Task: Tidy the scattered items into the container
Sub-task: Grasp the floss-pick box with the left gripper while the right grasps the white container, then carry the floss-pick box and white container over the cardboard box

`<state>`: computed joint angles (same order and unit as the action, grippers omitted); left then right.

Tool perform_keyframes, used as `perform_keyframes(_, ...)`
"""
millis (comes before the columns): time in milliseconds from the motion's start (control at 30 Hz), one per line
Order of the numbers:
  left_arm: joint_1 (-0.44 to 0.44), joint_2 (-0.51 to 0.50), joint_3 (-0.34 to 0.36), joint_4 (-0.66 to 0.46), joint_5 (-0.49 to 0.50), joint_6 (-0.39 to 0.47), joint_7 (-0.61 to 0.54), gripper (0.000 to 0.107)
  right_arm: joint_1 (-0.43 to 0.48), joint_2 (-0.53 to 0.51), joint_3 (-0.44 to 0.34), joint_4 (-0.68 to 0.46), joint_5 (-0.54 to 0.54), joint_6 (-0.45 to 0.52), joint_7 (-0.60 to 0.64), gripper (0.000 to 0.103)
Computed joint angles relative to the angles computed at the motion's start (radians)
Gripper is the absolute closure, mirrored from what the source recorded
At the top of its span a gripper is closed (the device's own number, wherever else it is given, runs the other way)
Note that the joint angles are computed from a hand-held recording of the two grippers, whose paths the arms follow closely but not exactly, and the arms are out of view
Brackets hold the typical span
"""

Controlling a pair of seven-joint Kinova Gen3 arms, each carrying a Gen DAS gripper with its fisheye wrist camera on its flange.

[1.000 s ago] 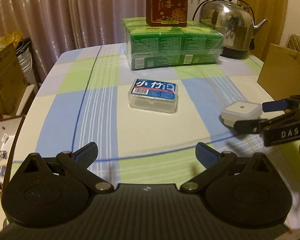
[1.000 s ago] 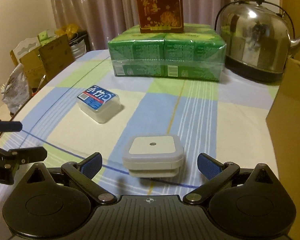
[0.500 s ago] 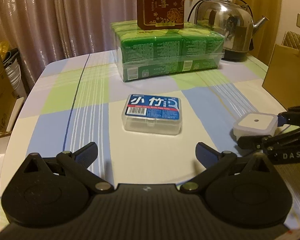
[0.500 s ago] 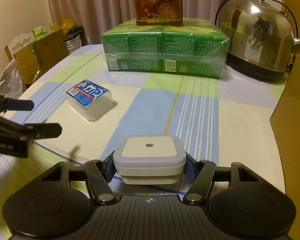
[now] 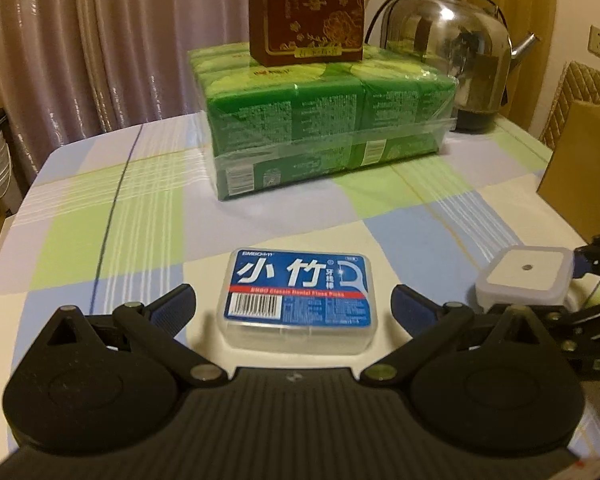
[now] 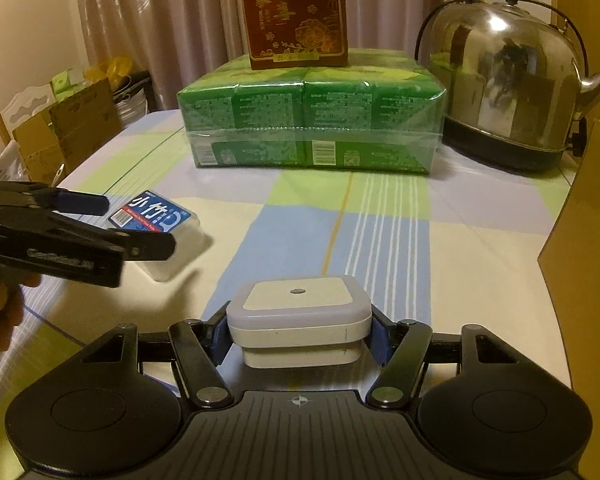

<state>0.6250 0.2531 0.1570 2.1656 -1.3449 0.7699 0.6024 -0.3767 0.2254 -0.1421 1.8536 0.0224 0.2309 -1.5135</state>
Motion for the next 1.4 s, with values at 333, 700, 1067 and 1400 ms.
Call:
perform_keyframes(333,0.02,0.019,-0.01,-0.056,0.135,0.006,-0.083,0.024,0.013,-0.019,-0.005,0.015,-0.018,0.005,0.007,0.041)
perform_keyframes(700,0.292,0.049,0.084,-0.196,0.371,0.292,-0.023,0.024,0.044,-0.23,-0.02,0.173,-0.085,0.066,0.049,0.041)
perform_keyframes(1067,0.598,0.204,0.077,-0.542,0.515,0.594,0.053,0.024,0.038,-0.587,0.065,0.387,-0.142,0.259,0.147,0.041)
perform_keyframes(1400,0.673,0.271,0.033,-0.658,0.578,0.628,0.025,0.024,0.07,-0.729,0.102,0.455,-0.152,0.364,0.172,0.041)
